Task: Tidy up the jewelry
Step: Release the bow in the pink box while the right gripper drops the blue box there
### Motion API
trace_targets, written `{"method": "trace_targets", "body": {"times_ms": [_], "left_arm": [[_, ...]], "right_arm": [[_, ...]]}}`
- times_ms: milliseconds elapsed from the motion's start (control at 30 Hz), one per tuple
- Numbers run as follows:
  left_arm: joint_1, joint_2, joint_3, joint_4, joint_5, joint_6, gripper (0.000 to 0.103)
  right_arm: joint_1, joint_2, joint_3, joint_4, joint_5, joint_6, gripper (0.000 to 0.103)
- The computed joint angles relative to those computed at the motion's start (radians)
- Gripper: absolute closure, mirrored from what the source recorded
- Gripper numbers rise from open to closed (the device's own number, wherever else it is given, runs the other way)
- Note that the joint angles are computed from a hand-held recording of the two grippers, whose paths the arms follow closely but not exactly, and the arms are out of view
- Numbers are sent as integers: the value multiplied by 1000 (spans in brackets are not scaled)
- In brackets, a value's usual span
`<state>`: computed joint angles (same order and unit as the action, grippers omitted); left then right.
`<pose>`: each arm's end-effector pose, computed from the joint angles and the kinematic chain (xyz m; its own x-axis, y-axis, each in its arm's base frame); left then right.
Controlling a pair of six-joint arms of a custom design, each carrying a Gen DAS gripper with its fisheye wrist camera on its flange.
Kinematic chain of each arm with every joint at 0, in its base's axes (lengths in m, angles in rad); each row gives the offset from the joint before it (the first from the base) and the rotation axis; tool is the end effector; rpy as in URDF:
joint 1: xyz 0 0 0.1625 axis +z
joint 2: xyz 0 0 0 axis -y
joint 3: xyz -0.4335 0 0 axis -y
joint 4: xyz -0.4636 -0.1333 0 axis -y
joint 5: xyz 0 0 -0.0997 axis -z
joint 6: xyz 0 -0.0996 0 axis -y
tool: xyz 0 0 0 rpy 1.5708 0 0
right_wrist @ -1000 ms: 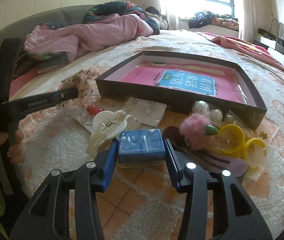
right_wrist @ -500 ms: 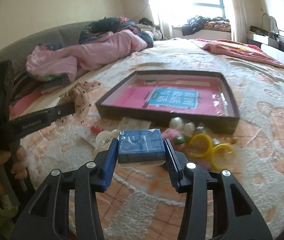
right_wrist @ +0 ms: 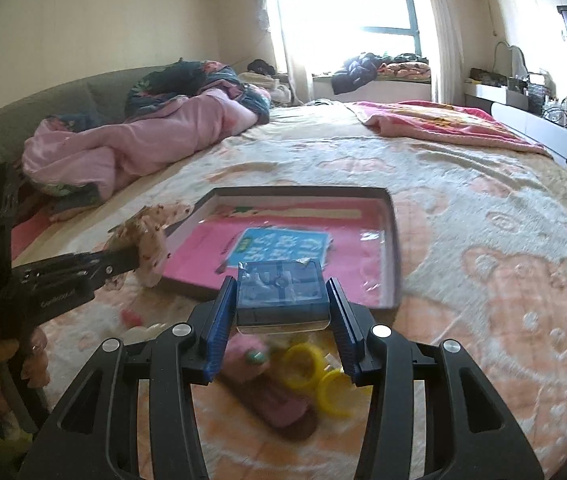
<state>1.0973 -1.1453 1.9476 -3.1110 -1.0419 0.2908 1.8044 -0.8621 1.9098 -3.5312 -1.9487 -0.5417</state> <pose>-0.1252 -0.6469 0.2275 -0.7877 0.2765 -0.5505 0.5879 0.6046 -0.5375 0.2439 -0.6080 0.1123 -0.7596 -0.2478 0.6013 -0.6223 0.5453 -0.5615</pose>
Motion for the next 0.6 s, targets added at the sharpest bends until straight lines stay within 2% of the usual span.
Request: {"method": "trace_targets", "body": {"times_ms": [367,600], "left_arm": [[28,86,-106,22,31,-4,92],[52,128,-175,59,60,-21,92]], "right_arm": [[-11,73,-154,97,-52,-60,60],[-26,126,-263,223,-84,-24,60]]}}
